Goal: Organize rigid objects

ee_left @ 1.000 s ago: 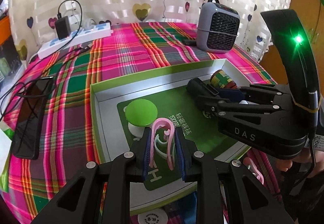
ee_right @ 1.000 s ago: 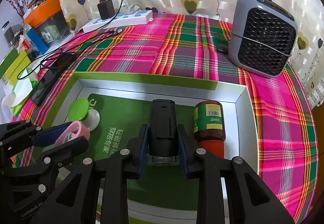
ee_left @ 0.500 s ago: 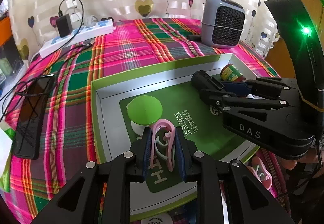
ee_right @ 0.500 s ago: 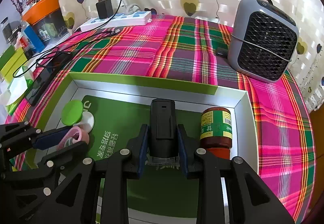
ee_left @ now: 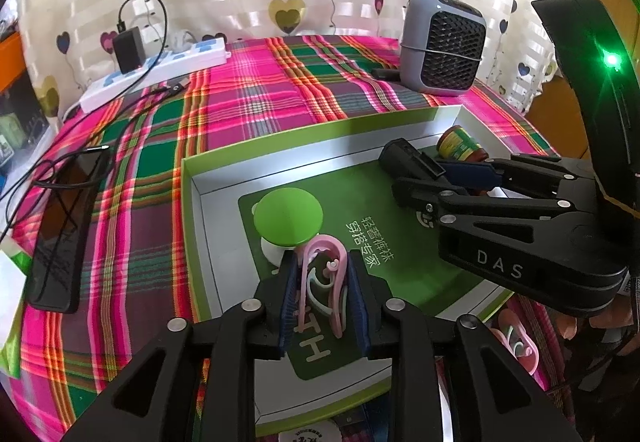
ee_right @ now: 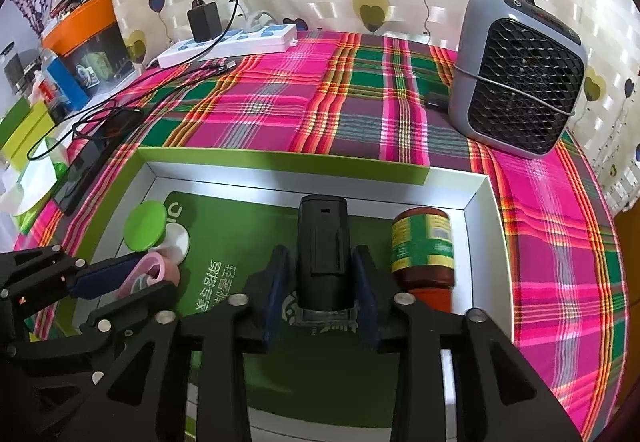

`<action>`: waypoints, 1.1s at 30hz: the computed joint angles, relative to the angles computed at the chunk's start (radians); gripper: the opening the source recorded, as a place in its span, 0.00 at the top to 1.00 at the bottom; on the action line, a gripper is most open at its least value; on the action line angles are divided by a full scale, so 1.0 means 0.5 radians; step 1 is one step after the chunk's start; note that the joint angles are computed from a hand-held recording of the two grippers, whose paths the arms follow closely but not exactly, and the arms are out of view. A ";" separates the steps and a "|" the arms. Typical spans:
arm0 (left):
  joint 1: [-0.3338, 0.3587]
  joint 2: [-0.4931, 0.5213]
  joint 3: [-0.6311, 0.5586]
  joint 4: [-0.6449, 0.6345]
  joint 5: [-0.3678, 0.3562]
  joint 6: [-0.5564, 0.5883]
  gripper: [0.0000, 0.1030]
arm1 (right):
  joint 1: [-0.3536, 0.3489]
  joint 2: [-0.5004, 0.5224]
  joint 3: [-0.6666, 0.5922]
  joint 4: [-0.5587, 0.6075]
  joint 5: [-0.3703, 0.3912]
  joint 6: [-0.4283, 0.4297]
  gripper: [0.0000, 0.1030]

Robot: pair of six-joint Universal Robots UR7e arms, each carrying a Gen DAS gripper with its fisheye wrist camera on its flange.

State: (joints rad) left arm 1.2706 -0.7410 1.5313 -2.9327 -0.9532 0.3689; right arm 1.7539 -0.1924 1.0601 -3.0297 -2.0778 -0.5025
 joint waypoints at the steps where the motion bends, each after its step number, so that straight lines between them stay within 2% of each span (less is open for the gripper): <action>1: 0.001 0.000 0.000 -0.003 -0.004 0.003 0.71 | 0.000 -0.002 0.005 -0.003 0.004 0.002 0.63; 5: 0.000 -0.002 0.002 -0.007 -0.005 -0.005 0.67 | -0.001 -0.008 0.022 -0.026 0.010 0.015 0.62; 9: -0.008 -0.006 0.016 -0.025 0.011 -0.011 0.64 | 0.000 -0.019 0.045 -0.065 0.017 0.025 0.49; 19: -0.026 -0.066 0.103 -0.094 0.004 -0.028 0.63 | 0.010 -0.068 0.145 -0.159 0.048 0.032 0.49; 33: -0.092 -0.225 0.370 -0.306 0.007 -0.055 0.63 | 0.035 -0.214 0.455 -0.430 0.103 0.081 0.49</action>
State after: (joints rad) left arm 1.2243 -0.8534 1.7164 -3.0856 -0.9499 0.3414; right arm 1.7716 -0.2996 1.2875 -3.2447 -2.0264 -0.4618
